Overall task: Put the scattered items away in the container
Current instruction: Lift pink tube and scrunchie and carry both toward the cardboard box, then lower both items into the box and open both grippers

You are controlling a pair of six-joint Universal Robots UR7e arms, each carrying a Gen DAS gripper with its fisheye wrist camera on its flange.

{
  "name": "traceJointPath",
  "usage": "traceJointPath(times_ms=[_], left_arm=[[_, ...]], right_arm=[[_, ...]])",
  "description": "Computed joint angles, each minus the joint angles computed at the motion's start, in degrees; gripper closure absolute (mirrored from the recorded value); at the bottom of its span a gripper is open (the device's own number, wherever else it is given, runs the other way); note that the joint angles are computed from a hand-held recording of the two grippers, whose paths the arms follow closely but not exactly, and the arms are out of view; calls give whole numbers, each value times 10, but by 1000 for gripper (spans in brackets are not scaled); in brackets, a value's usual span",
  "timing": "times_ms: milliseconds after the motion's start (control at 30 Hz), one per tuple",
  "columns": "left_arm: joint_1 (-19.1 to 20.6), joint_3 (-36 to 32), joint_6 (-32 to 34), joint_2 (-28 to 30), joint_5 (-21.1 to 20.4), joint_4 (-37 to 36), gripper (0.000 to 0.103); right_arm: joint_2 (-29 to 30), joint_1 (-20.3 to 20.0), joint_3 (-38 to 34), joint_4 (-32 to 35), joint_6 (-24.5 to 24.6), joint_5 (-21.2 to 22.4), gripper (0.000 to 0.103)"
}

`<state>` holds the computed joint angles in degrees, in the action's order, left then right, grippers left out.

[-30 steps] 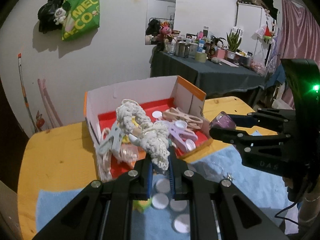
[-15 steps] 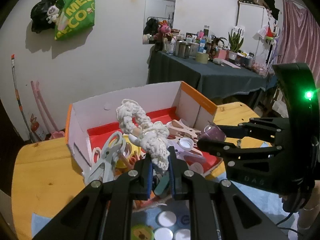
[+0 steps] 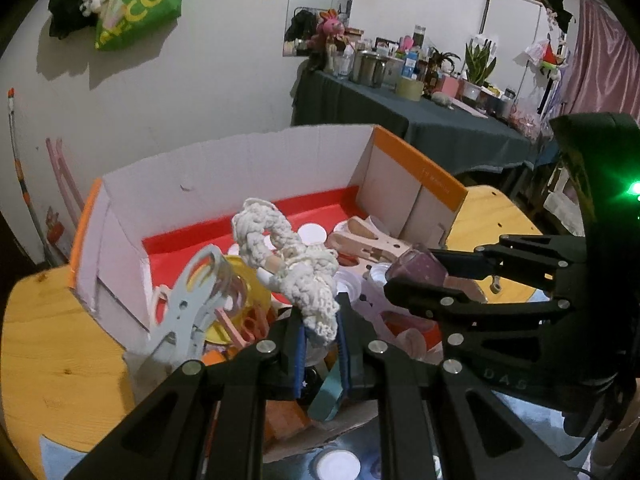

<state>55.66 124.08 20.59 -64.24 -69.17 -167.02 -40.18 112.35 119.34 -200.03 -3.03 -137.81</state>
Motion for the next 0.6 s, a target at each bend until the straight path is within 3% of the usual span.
traceJointPath(times_ms=[600], left_arm=[[8,-7,2,19,17,13,89]], right_arm=[[7,-14,-10,30,11,3,69]])
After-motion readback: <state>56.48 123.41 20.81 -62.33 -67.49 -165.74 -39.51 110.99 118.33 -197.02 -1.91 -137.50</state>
